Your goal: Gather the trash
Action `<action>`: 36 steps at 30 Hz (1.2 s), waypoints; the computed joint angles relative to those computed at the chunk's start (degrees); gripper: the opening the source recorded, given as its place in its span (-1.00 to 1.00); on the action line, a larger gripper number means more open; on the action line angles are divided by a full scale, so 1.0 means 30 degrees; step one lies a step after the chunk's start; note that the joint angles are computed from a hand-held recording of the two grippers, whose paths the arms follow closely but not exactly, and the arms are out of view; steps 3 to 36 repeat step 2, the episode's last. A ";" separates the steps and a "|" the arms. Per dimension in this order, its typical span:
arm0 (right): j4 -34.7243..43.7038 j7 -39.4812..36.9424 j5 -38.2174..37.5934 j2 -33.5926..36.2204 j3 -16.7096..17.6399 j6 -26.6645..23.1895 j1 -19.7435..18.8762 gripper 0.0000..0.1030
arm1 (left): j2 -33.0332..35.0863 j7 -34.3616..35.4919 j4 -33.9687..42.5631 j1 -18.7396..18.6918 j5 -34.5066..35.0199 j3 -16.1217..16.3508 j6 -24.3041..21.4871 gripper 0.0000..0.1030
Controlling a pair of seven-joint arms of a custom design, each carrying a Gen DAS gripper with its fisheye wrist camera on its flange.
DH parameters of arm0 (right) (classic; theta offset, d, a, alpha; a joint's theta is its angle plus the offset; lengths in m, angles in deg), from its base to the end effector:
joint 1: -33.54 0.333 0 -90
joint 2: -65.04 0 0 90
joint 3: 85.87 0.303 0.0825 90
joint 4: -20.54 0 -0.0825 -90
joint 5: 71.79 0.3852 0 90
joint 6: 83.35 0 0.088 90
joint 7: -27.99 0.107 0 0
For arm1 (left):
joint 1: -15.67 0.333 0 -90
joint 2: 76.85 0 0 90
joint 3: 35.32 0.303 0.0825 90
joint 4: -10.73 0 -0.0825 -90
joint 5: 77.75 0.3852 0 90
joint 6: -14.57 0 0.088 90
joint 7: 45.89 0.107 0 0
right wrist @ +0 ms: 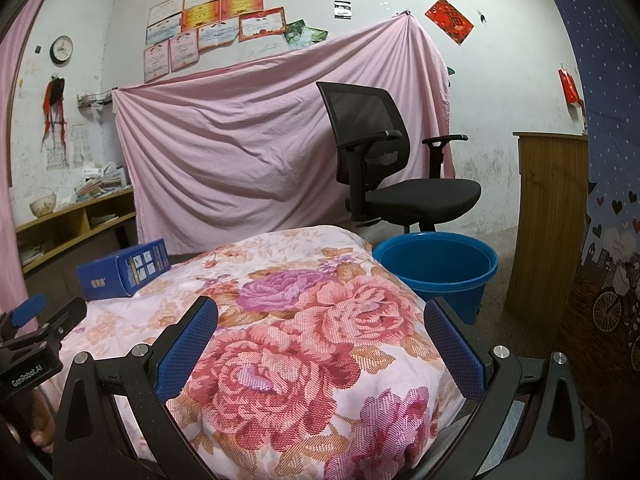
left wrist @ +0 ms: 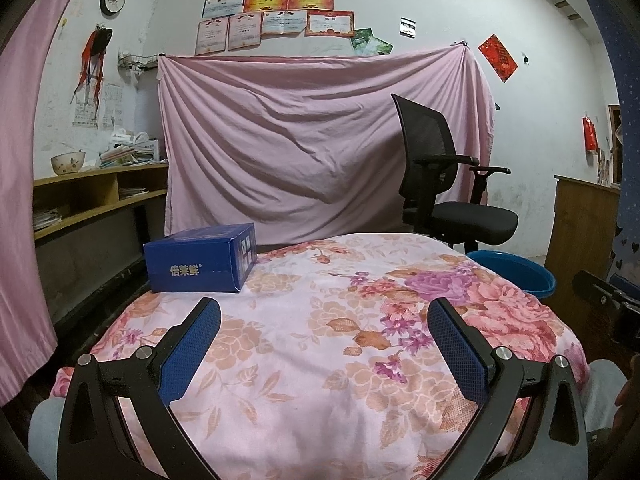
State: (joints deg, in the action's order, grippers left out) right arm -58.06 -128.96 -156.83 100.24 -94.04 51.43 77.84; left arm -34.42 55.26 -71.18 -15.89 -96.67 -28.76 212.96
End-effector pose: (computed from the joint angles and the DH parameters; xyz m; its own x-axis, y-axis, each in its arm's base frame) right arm 0.6017 0.4530 0.4009 -0.2359 -0.9669 -0.0977 -0.2495 0.1574 -0.9555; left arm 0.6874 -0.3096 0.4070 -0.3279 -0.9447 0.0090 -0.2645 0.0827 -0.9608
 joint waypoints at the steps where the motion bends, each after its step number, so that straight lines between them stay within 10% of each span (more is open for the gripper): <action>1: 0.0000 0.0000 0.0001 0.0000 -0.0002 0.0001 0.0001 1.00 | 0.0012 0.0004 0.0019 -0.0049 -0.0036 0.0065 -0.0009 0.97; 36: -0.0008 0.0004 0.0000 -0.0009 -0.0006 0.0005 -0.0002 1.00 | 0.0012 0.0001 0.0019 -0.0049 -0.0034 0.0067 -0.0009 0.97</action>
